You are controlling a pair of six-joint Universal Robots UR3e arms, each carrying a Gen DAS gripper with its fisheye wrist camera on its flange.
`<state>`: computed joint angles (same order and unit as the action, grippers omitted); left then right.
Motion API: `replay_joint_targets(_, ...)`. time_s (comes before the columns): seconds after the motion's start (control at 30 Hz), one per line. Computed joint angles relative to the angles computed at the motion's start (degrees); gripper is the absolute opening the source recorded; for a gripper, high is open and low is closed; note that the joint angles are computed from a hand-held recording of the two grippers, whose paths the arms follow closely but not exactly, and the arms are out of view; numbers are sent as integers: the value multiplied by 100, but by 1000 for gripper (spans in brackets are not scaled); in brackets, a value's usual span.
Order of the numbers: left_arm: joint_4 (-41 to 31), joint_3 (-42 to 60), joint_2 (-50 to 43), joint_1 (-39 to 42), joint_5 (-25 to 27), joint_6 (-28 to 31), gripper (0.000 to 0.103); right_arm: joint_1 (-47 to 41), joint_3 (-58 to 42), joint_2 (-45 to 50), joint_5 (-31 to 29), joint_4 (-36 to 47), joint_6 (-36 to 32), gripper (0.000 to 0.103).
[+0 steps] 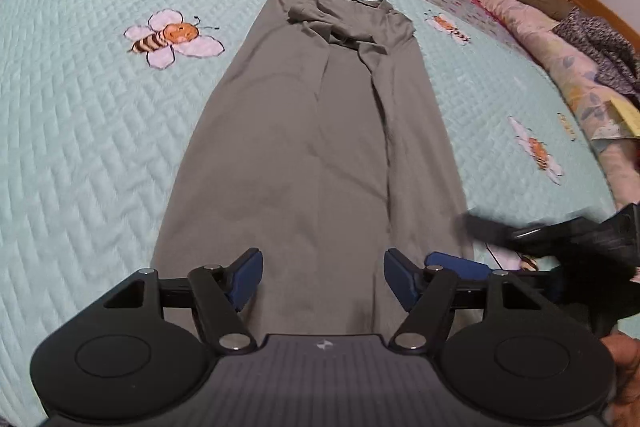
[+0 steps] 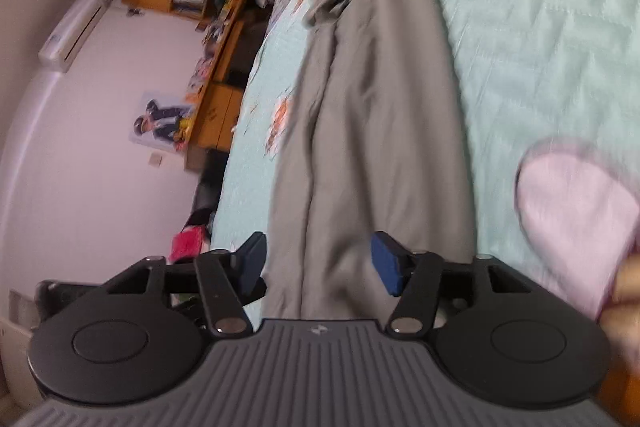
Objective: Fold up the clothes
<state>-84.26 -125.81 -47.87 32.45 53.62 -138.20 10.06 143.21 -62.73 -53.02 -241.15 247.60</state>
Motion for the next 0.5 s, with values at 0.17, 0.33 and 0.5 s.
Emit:
replay_joint_targets(0.17,-1143,16,717,498,-93,838,72,439,-126,416,-696,-1215,795,82)
replay_joint_targets(0.33,-1821,-149,1231,588,-232,1488,73,984,-748,-148,-1829,567,374,82)
replay_joint_targets(0.5,-1668,-280,1045,488,-496,1608,76,655,-1202,102,-983,1365,123,77)
